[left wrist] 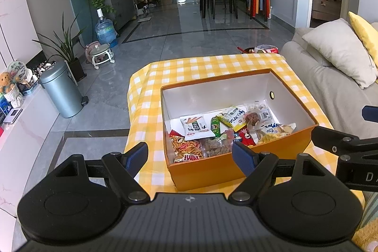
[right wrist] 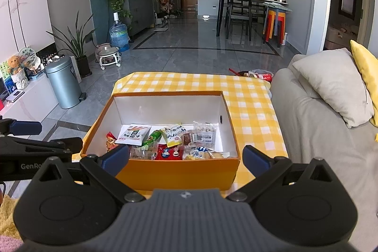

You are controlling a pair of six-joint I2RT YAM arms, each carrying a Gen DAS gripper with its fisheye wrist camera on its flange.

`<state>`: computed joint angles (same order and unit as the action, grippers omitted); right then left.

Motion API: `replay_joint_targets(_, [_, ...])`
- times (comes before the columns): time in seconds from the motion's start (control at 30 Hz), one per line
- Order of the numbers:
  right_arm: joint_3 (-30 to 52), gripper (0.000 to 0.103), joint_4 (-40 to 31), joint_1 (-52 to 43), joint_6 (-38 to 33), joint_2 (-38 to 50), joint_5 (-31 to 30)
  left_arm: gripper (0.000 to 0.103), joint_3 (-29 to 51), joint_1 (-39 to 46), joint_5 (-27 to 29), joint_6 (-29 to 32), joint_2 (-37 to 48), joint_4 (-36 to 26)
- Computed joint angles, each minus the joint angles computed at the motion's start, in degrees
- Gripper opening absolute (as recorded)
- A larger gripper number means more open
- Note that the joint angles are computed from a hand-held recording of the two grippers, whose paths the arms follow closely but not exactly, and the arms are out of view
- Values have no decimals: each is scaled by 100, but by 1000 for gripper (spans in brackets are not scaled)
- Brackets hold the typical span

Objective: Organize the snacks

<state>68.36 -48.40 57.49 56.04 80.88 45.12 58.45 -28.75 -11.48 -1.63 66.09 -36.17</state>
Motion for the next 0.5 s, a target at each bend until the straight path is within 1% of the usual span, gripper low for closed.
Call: replay_joint_targets(0.5, [18, 99, 18, 21, 40, 57, -13, 95, -106, 91, 23, 13, -86, 16])
